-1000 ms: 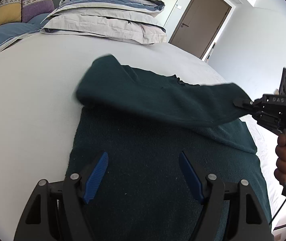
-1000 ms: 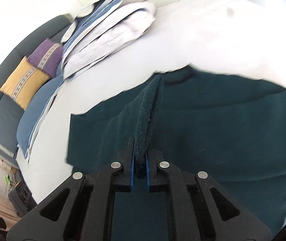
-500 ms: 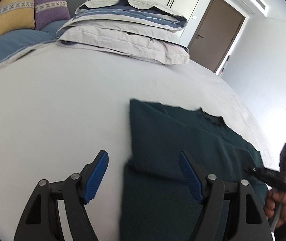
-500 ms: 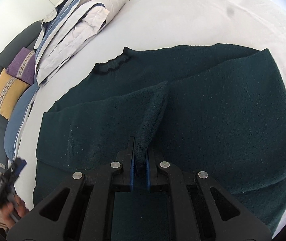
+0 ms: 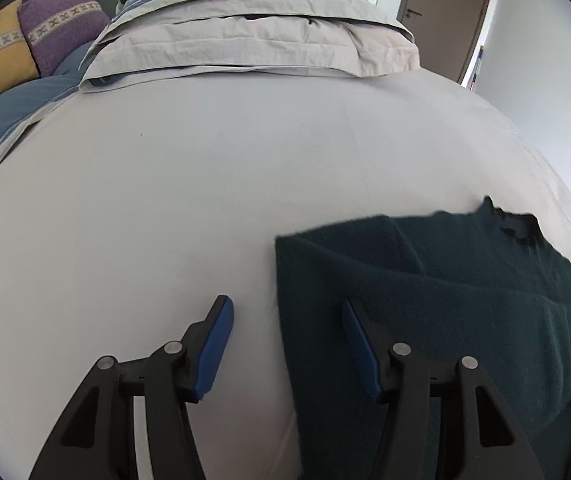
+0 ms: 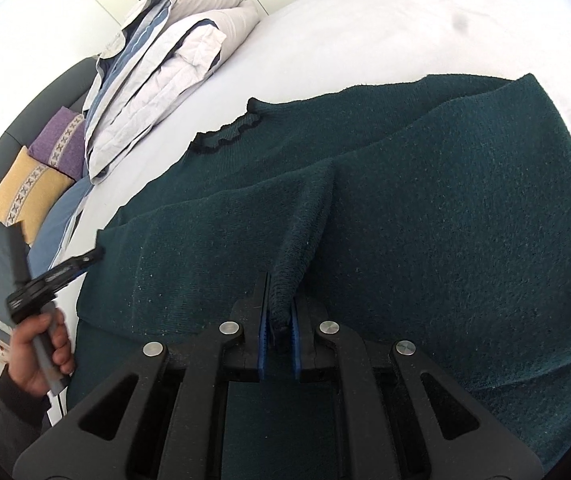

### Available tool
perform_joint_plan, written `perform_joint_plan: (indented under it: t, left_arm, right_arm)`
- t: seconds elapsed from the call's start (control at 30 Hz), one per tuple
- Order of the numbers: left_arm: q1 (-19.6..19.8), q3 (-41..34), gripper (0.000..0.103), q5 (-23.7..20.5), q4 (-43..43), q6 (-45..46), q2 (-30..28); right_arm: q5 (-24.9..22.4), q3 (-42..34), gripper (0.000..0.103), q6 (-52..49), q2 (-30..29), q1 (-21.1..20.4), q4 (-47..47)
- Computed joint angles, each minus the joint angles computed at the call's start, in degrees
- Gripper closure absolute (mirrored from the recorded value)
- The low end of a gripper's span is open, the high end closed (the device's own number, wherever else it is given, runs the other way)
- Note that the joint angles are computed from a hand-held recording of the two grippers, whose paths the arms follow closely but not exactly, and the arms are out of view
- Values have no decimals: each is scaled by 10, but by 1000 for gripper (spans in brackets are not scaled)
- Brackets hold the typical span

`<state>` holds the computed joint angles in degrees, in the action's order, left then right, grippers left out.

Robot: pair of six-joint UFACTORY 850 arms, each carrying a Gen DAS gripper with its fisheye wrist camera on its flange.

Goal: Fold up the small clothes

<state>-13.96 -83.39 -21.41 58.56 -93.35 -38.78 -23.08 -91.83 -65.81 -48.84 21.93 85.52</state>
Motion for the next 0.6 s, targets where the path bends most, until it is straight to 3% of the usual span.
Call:
perform_joint_plan:
  t: [0.2, 0.37, 0.47, 0.6]
  left_arm:
    - [3, -30, 64, -28, 32, 9, -25]
    - [13, -32, 67, -16, 37, -1, -26]
    - [8, -8, 73, -13, 58, -38, -1]
    - [-30, 60, 75, 3, 155, -103, 63]
  right_arm:
    - [0, 24, 98, -92, 8, -1, 93]
    - [-3, 27, 99, -111, 7, -1, 119]
    - [-10, 24, 99, -106, 5, -3, 119]
    - [-29, 25, 98, -117, 2, -8, 137]
